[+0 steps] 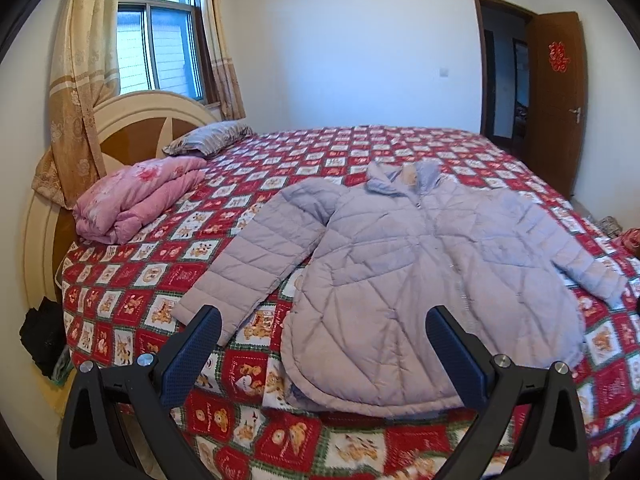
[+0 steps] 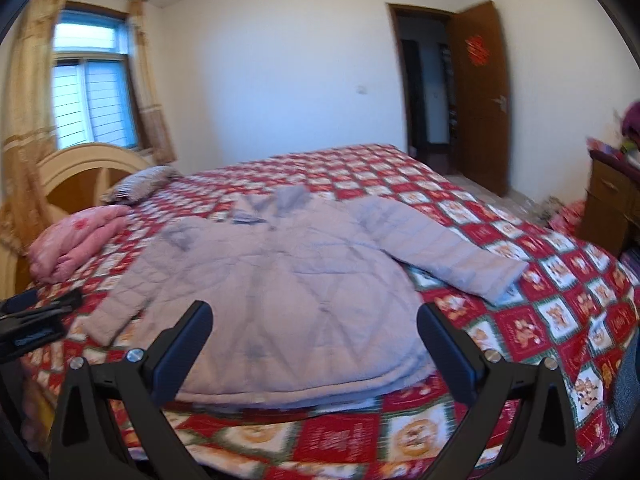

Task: Fold large clothes
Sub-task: 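Grasp the jacket sleeve with the right tool and lift it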

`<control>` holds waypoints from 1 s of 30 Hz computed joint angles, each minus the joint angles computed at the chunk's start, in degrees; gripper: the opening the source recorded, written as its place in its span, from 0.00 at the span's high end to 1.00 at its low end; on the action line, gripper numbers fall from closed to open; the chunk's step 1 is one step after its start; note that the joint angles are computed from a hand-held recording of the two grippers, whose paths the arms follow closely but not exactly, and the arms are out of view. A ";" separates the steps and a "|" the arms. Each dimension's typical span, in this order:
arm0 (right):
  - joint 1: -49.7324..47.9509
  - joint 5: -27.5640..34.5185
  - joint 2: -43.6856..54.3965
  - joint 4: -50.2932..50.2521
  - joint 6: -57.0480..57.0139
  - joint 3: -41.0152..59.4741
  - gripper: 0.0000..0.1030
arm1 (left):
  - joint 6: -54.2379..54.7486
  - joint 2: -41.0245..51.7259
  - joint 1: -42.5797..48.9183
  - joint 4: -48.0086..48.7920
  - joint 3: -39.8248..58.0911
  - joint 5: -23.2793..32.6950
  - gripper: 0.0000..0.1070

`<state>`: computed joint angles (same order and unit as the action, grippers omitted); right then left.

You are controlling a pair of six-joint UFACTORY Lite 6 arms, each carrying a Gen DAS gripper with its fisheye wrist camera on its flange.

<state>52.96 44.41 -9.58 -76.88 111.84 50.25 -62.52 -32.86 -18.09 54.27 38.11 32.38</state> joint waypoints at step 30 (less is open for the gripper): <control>-62.01 -33.43 37.73 16.97 -28.14 21.09 0.30 | -0.21 86.23 11.98 6.67 70.34 -4.68 0.05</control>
